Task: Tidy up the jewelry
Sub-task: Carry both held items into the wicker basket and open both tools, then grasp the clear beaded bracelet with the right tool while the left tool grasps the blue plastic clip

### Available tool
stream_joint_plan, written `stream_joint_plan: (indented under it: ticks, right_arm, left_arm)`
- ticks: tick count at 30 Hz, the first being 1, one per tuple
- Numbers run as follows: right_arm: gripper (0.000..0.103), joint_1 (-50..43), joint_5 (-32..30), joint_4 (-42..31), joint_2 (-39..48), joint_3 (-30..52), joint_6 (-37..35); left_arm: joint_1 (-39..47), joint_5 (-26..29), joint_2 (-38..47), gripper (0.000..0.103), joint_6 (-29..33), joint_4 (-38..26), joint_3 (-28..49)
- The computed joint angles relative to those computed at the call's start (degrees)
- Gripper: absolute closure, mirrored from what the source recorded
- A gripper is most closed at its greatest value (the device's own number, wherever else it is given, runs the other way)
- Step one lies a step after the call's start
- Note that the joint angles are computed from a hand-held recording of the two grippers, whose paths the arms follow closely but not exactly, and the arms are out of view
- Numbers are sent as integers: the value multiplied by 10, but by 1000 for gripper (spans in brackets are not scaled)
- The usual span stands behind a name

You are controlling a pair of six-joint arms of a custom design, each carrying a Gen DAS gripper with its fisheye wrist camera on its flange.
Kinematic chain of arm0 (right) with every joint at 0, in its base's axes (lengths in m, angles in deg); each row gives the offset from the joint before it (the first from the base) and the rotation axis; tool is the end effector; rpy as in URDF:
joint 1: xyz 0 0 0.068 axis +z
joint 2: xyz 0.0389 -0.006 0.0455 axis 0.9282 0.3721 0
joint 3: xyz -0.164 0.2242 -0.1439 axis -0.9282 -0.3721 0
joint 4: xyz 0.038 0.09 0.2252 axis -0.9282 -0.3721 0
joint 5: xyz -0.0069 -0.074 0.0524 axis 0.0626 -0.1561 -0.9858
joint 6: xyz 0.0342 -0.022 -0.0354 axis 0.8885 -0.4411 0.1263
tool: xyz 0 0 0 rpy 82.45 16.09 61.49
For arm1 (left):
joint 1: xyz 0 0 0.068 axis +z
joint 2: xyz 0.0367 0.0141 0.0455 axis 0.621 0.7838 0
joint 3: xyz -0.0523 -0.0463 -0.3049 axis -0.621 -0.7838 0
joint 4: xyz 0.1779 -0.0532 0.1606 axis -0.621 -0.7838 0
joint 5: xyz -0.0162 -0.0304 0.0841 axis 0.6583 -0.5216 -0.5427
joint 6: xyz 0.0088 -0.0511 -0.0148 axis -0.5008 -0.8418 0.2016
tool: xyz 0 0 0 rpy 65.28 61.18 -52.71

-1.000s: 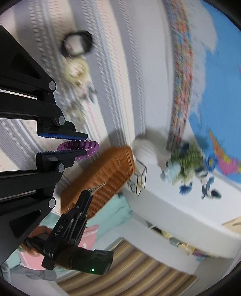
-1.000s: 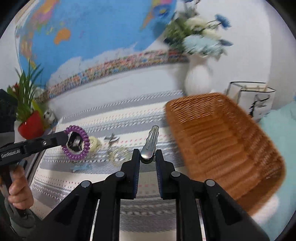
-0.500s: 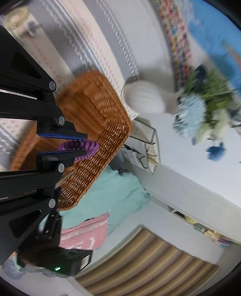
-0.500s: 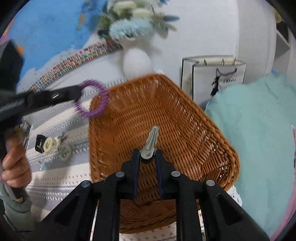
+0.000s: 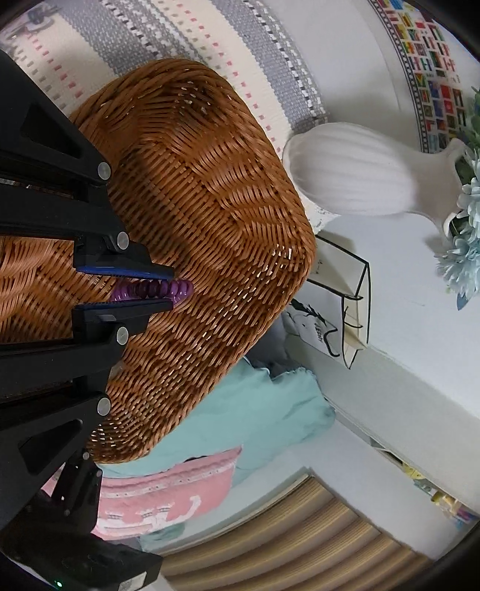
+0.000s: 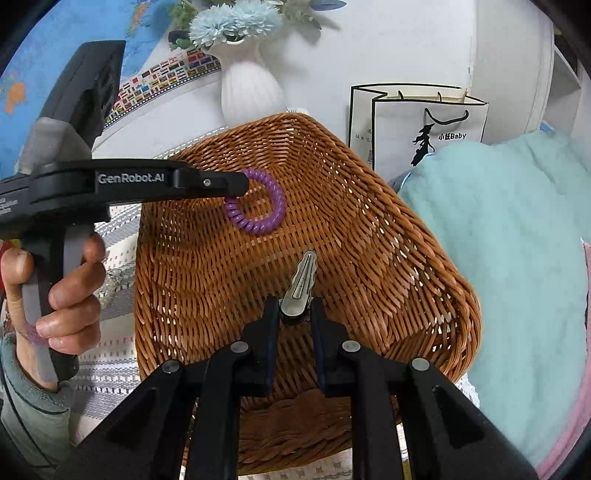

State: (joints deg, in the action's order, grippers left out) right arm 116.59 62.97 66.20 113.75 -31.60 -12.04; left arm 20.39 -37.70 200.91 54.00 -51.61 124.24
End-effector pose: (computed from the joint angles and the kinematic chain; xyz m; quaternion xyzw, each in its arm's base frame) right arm 0.1555 0.1555 0.1717 0.1986 0.9465 0.0519 0.2491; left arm 0.3443 -0.1352 0.1667 0.3857 0.8497 -0.3156 0.1720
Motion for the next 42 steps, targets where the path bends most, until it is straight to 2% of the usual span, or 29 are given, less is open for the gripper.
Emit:
stream_joint_plan:
  ticks: [2,4,6,10,15,17,19,23,25,28,31,34,37,40,42]
  right_arm:
    - [83,5,2,-6,-7,0,11]
    - [81,15,12,-20,-13,5,23]
    - [79,27,25,-35,-23,10,35]
    - [77,60,49,-70,-41,29,60]
    - [77,115,86,-109,-41,80,80]
    - [76,125,95,-104,-34,97,70]
    - [74,138,102,-94,-21,118,58]
    - [68,151,104,-64,17,164,18]
    - [68,155,100,-53,38,190,-3]
    - [68,154,87,-39,72,227,-29]
    - [67,151,70,-17,110,261,-52]
    - [66,147,49,6,145,286,-63]
    - [66,136,25,32,170,292,-64]
    - [66,122,3,50,196,297,-50]
    - [66,112,-5,52,207,297,-41]
  left_arm:
    - [6,-1,-7,84,10,-3,-5]
    - [18,6,-20,61,23,-9,-14]
    - [37,21,-37,50,38,-16,-25]
    - [87,51,-81,50,76,-45,-46]
    - [195,93,-128,50,179,-144,-44]
    - [254,109,-138,50,236,-196,-34]
    - [333,135,-136,50,324,-267,-14]
    - [477,166,-102,50,465,-397,52]
    - [535,173,-75,50,516,-445,89]
    - [602,177,-38,50,564,-478,125]
    - [650,173,11,50,585,-487,163]
    - [662,153,51,50,597,-481,181]
    - [660,123,70,50,610,-451,169]
    - [635,80,80,50,656,-430,139]
    - [620,61,69,50,657,-371,98]
